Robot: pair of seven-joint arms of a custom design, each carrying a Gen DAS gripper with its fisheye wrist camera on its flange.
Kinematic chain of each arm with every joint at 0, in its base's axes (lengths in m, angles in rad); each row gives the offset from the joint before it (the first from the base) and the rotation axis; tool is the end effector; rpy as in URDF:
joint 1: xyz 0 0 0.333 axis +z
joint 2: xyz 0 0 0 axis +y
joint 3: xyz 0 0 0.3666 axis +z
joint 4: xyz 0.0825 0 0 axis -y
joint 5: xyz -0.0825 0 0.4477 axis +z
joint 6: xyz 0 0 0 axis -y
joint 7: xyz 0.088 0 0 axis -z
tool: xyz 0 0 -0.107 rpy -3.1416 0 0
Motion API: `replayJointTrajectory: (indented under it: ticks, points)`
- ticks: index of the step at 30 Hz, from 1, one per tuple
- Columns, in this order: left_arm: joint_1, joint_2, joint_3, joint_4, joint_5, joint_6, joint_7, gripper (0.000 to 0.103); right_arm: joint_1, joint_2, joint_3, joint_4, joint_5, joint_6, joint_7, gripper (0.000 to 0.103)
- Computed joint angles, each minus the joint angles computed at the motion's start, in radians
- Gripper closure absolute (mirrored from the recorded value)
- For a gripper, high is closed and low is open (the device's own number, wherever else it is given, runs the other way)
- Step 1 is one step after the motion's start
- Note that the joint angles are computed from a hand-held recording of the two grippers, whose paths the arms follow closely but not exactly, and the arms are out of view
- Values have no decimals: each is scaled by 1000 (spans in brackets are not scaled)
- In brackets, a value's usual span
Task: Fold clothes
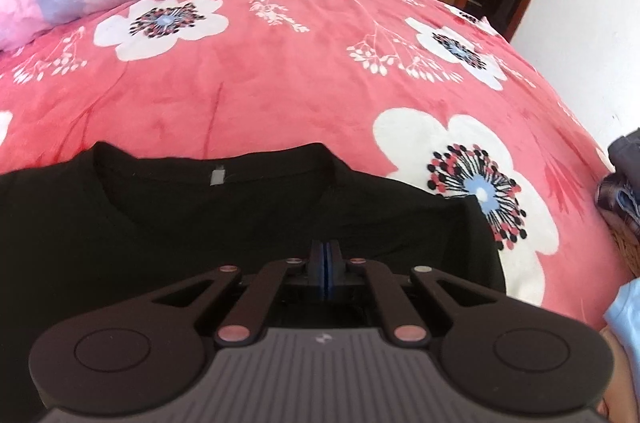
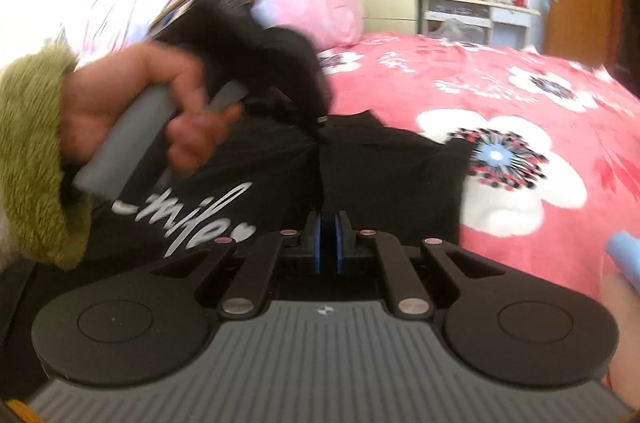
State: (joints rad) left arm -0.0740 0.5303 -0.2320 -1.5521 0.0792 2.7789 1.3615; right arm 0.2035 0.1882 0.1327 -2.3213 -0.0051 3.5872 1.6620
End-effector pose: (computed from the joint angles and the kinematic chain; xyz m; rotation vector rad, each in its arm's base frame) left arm 0.7938 -0.2142 0.4439 -1.8147 1.9785 -0.8949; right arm 0.5828 0.2012 0.3931 -1.6739 1.3221 -0.6709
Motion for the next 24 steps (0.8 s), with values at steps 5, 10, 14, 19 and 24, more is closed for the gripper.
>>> replayJointTrajectory:
  ticks: [5,10,14,19,24]
  points:
    - [-13,5,10,19,11,-24,-17,101,-198,25,89,6,-350,43,412,98]
    - [-31,3,28,23,41,-20,-43,102,-180,38,60,14,-420,87,480,98]
    - [19,1,-34,37,-28,-80,6,96,-132,29,22,1,-369,115,422,98]
    - [39,7,-53,50,-122,-187,75,70,-160,46,27,9,-426,111,500,98]
    - [-2,12,-4,54,-88,-175,12,67,-184,65,30,19,-483,131,566,98]
